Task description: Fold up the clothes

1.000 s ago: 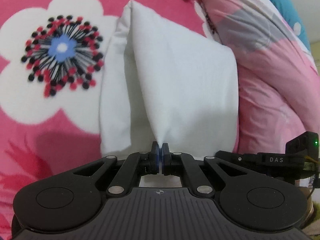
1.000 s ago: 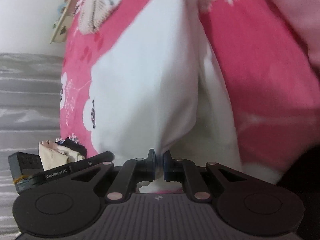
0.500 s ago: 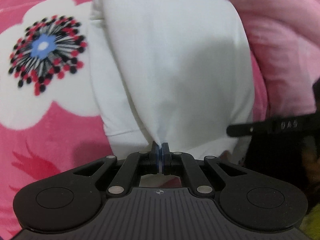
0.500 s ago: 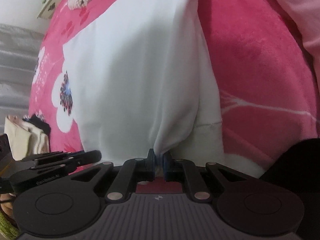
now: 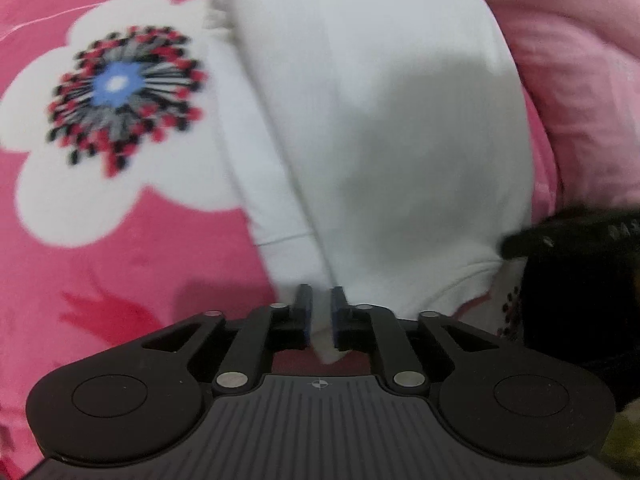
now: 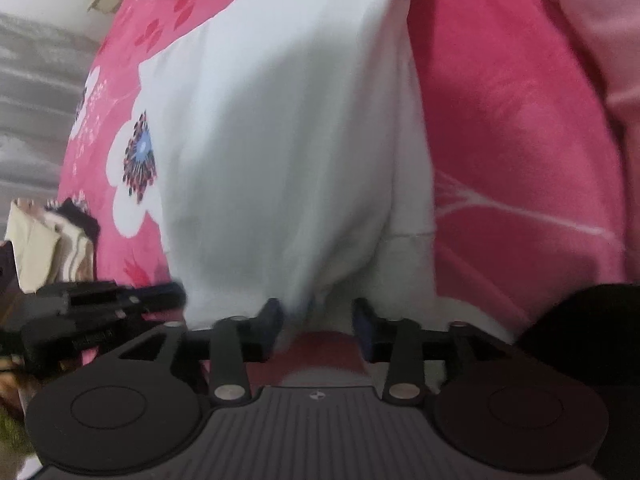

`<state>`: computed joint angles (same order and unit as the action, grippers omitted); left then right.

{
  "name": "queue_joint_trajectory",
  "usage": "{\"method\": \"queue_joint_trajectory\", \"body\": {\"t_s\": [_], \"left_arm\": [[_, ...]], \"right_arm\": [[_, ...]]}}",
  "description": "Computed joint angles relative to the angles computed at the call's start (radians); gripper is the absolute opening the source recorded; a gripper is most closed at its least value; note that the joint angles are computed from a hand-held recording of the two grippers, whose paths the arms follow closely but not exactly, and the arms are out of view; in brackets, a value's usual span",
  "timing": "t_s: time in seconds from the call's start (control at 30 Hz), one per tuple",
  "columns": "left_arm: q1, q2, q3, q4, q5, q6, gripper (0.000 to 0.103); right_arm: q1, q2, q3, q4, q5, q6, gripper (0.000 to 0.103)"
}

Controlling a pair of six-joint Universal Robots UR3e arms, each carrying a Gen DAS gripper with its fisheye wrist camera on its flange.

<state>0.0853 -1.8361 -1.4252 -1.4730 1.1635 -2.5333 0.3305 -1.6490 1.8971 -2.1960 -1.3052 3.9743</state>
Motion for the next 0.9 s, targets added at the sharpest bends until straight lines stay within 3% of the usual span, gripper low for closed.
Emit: {"method": "queue_joint_trajectory", "body": {"t_s": [0.07, 0.17, 0.33, 0.43, 0.53, 0.6, 0.7, 0.77, 0.9], "left_arm": [[0.039, -0.015, 0.039, -0.006, -0.070, -0.082, 0.018], [0.076, -0.086, 0.104, 0.090, -0.196, -0.236, 0.026], [0.015, -0.361, 0.378, 0.255, -0.260, -0.455, 0.040], [-0.025, -0.518, 0.586, 0.193, -0.244, -0.477, 0.040], [-0.024, -0.586, 0.679, 0.140, -0.279, -0.472, 0.039], [-0.004, -0.602, 0.695, 0.148, -0.314, -0.497, 0.039], [0.011, -0.649, 0.699, 0.273, -0.303, -0.606, 0.034], [0.020, -0.711, 0.757, 0.266, -0.297, -0.668, 0.032], [0.027, -0.717, 0.757, 0.261, -0.314, -0.667, 0.032]], "right_arm": [[-0.011, -0.035, -0.049, 0.097, -0.009, -0.053, 0.048], [-0.064, -0.123, -0.040, 0.109, -0.032, -0.088, 0.048], [-0.159, -0.131, 0.010, -0.048, -0.094, -0.075, 0.048], [-0.211, -0.089, 0.031, -0.149, -0.122, -0.054, 0.049], [-0.248, -0.041, 0.054, -0.242, -0.109, -0.015, 0.049], [-0.239, 0.002, 0.054, -0.291, -0.113, 0.003, 0.049], [-0.240, 0.030, 0.067, -0.335, -0.113, 0.009, 0.049], [-0.237, 0.045, 0.067, -0.343, -0.123, 0.020, 0.049], [-0.261, 0.033, 0.111, -0.409, -0.153, 0.035, 0.049]]}}
